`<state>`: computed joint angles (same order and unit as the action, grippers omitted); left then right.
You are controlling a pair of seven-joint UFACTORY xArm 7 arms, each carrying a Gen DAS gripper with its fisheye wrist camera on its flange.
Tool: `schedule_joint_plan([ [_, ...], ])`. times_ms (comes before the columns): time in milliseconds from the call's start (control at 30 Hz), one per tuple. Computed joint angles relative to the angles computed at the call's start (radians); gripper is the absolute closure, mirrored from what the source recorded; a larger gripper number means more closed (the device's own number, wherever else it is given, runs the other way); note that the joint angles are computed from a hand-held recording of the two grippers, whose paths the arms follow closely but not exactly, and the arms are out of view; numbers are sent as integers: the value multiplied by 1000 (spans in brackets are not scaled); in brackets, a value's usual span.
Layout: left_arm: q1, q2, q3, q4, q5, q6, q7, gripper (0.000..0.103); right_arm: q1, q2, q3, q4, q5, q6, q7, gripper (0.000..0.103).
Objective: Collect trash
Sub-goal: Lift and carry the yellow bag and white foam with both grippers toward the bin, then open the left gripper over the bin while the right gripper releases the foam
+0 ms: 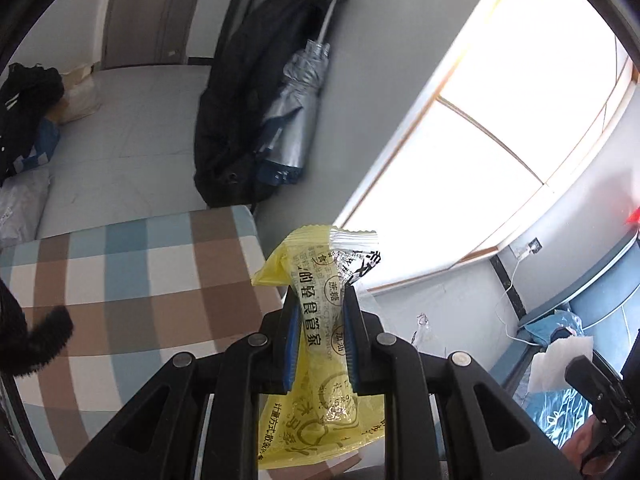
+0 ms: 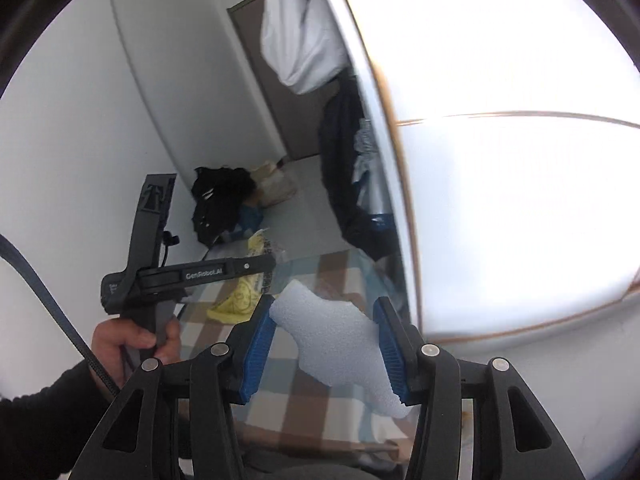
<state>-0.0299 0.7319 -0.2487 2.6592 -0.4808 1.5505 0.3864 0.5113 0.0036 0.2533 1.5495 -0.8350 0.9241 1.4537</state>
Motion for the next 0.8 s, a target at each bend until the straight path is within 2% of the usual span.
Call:
schedule_joint_plan([
  [33, -19, -51, 45, -95, -37, -29, 28, 88, -8, -42, -8, -61, -2, -2, 40, 54],
  [67, -29, -75, 49, -148, -39, -48, 39, 88, -21, -76, -10, -112, 2, -12, 70, 54],
  [100, -30, -72, 11, -159, -5, -44, 35, 88, -38, -106, -8, -159, 10, -19, 98, 54],
  [267, -111, -31, 29, -160, 37, 4, 34, 88, -133, -234, -13, -398, 87, -111, 243, 54],
  [367, -158, -23, 43, -187, 80, -3, 52, 88, -186, -274, -28, -522, 140, -218, 302, 54],
  [500, -213, -74, 69, -325, 147, -82, 83, 88, -264, -284, -40, -666, 179, -401, 384, 54],
  [600, -241, -49, 78, -313, 187, -62, 59, 88, -330, -267, -21, -750, 182, -539, 476, 54],
  [700, -265, 2, 83, -250, 219, -23, 35, 88, -423, -205, 21, -794, 116, -692, 593, 54],
  [800, -286, 26, 86, -213, 240, 6, 14, 88, -488, -107, 43, -782, -19, -809, 737, 52],
])
